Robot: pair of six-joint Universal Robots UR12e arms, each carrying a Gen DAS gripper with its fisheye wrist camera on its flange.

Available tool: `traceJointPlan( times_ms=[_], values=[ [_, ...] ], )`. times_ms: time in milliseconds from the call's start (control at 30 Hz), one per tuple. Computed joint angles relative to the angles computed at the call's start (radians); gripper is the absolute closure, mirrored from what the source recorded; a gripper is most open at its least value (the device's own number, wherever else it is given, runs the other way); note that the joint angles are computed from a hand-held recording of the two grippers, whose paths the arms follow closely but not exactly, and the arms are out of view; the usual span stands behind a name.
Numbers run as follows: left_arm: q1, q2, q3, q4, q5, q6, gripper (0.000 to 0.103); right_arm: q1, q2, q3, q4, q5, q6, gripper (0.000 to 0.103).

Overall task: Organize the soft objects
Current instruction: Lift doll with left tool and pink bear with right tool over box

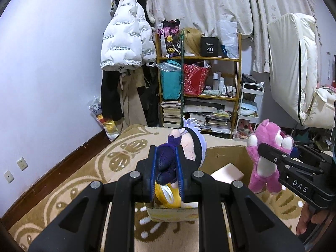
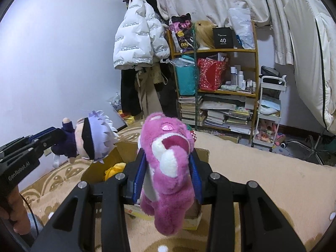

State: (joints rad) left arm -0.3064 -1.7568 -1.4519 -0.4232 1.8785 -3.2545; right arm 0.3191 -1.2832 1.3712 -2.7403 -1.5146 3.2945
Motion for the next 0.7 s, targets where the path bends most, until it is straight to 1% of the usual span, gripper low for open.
traceJointPlan(
  times_ms=[300, 700],
  values=[
    [0.005, -0.032, 0.037, -0.04, -0.009, 0.018, 0.087, -0.002, 0.036, -0.04, 0.003, 0.019, -0.016, 0.062],
    [0.014, -0.054, 0.052, -0.06, -0.02, 0.005, 0.087, -0.007, 0.073, -0.078, 0.02, 0.051, -0.012, 0.062]
  ],
)
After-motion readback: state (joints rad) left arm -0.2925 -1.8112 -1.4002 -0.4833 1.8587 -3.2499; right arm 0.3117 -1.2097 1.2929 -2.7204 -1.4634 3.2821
